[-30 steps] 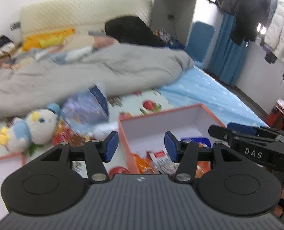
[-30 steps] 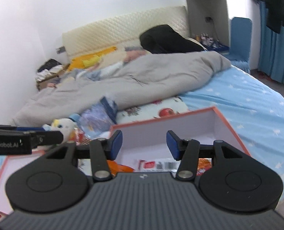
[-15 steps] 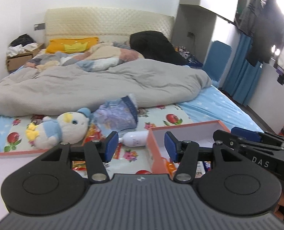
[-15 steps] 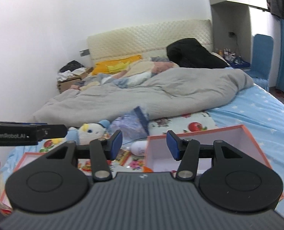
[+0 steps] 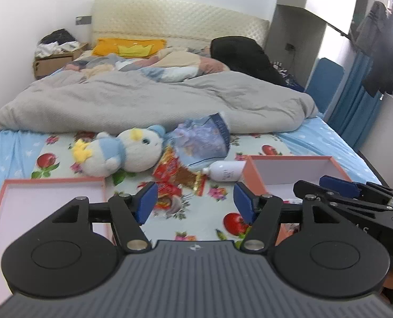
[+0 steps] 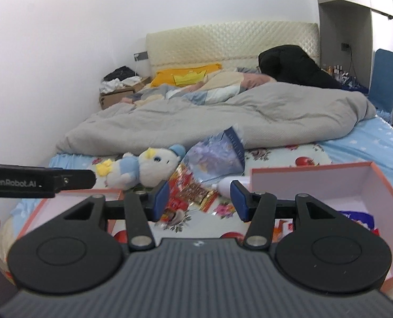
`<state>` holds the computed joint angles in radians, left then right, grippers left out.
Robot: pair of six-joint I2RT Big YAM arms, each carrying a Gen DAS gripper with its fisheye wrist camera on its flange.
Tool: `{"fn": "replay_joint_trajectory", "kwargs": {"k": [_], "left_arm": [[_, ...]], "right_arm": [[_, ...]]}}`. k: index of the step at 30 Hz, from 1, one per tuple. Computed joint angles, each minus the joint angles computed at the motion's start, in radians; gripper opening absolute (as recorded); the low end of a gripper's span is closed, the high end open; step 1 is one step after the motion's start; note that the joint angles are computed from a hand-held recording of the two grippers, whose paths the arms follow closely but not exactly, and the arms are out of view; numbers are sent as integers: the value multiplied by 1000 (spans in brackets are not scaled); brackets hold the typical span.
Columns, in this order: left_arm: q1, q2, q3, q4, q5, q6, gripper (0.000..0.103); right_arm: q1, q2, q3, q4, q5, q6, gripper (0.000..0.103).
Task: Organize snacks
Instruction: 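Withdraw both tools from the box toward the remaining snacks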
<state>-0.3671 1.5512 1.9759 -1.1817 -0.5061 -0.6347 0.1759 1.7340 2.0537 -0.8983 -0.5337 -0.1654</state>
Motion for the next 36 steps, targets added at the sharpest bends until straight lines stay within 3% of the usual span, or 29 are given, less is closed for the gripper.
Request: {"fn": "replay_joint_trajectory", "kwargs": {"k": [5,8,15,21,25,33,36], "left_arm": [[6,-74,-123,37,4,-29,70],[-2,-112,-178,54,-28,-32,70],[-21,-179,-271,62,-76,-72,72],[-18,-208,-366,98,-13,-100,72],[18,-192,-392,126,48,-70,72],[92,-147,-418,204,124,-17,72],[118,-117,-432,220,136,-54,72]], "right_arm": [[17,-50,-80,29,12,-12,53],[21,-111,-167,95,44,-8,53],[15,-184,-266,117,30,-3,53],[27,-193,-320,121,60,19,54],[48,-162,-310,116,106,6,54],[69,-76,-241,102,71,-19,54],[77,-33,-200,96,64,-48,54]]}}
